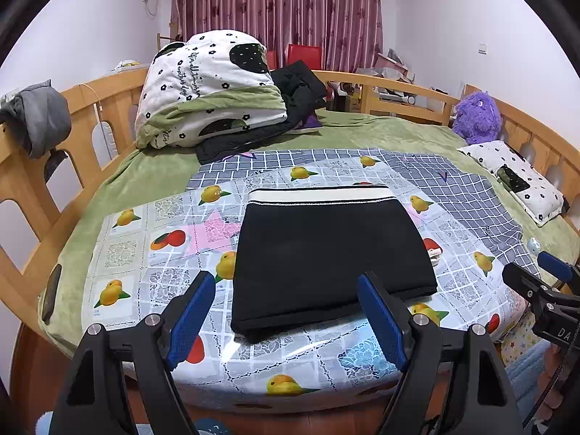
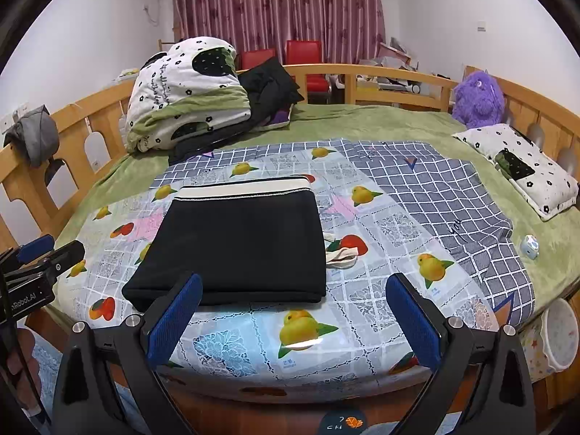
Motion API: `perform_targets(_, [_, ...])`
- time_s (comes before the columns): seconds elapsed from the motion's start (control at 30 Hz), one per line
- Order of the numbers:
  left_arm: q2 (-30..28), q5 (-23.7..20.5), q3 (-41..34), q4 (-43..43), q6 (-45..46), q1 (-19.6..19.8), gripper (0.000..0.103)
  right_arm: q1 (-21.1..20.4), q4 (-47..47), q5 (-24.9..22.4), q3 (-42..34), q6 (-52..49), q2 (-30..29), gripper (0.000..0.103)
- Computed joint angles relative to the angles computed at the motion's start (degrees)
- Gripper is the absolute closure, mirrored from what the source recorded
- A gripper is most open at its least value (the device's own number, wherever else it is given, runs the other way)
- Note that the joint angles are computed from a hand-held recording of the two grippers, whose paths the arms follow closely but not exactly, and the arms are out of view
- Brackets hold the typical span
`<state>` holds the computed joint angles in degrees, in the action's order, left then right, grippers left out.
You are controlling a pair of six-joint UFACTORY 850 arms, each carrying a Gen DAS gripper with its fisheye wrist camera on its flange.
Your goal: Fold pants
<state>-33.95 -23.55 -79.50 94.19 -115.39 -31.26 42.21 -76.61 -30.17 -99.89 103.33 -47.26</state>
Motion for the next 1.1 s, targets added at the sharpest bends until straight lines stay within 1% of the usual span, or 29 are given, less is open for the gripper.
perform_targets(0.97, [0.30,-0.70,0.30,0.45,-0.45,-0.11,0.023,0.20,1.37,-0.72,-0.93,-0.61,-0.64,0.003])
perform_targets(1.1, [0.39,-0.50,0.59,1.67,-1.88,-0.03,0.023,0.25,2.16,-0.86,-1.28,-1.09,-0.81,0.003])
